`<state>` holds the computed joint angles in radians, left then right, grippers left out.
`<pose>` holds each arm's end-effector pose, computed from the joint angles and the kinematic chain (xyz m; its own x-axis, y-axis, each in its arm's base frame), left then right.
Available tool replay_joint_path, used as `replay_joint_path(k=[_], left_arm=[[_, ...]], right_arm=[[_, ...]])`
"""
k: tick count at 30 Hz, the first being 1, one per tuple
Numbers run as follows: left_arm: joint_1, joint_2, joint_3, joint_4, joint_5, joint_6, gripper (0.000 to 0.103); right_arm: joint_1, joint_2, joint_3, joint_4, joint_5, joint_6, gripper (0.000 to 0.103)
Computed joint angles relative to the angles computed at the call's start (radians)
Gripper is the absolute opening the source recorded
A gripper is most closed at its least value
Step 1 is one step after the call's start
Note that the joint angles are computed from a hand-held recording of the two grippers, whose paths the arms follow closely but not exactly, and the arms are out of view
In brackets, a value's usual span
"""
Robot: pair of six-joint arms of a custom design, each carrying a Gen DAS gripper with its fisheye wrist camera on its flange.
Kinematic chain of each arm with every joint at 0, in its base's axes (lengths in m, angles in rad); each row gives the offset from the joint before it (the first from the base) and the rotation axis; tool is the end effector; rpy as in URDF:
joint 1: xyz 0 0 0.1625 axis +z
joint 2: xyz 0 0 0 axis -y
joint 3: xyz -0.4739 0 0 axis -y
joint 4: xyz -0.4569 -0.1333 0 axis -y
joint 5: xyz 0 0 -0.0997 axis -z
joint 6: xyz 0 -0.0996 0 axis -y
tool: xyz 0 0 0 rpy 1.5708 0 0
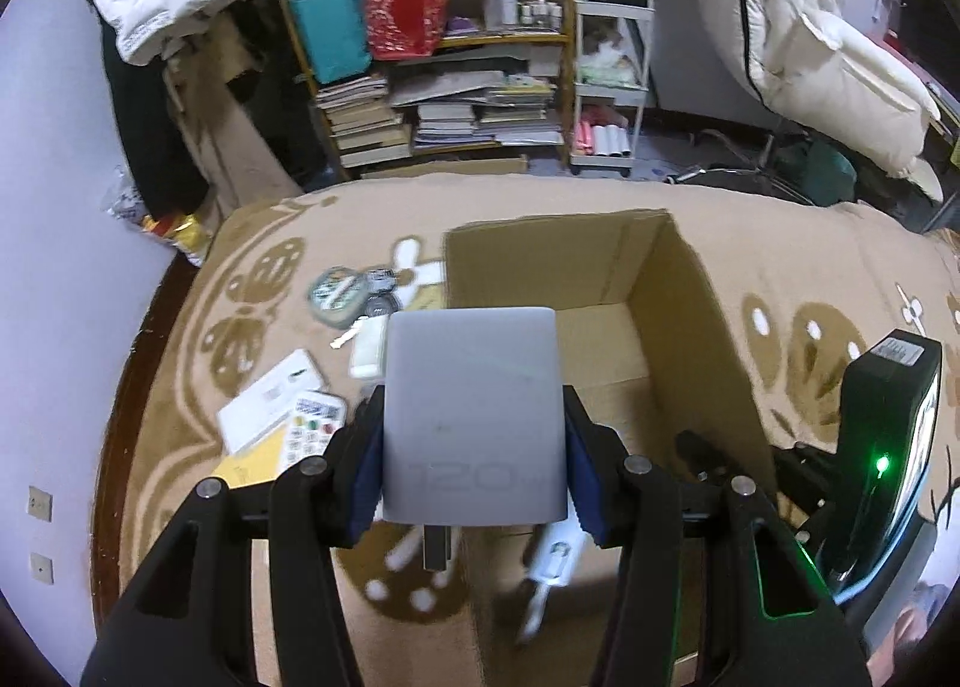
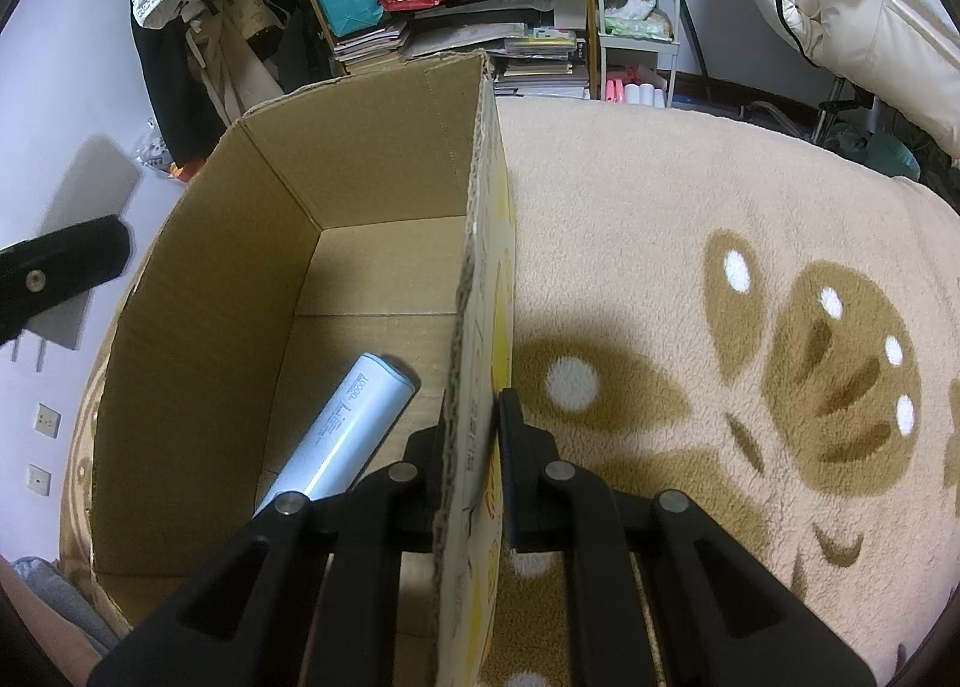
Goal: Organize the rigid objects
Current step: 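Carry the white charger into the box and release it with the left gripper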
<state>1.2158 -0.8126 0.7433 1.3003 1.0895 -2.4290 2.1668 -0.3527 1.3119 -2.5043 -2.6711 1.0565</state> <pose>-0.0810 -0.7347 0.4218 -0.4552 0.7016 -0.5482 0.8264 0.5621 0.0332 0.4890 -0.6417 -0.0956 -0.6668 0.5858 0.4607 0.0394 0.6450 -0.7631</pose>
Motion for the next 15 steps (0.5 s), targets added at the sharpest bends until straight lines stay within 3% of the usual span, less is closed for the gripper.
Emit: replay_joint_path(k=[11,15], left_arm=[[-0.005,0.068,-0.018,0.055,0.013,-0.058,0.051],[-0.008,0.074,-0.009,0.037,-0.016,-0.047,0.051]], right_arm=[[0.0,0.004,0.001,-0.018,0.002,-0.008,0.012],[-0.001,0.003,0.003,-0.024,0.004,-0.01,0.012]])
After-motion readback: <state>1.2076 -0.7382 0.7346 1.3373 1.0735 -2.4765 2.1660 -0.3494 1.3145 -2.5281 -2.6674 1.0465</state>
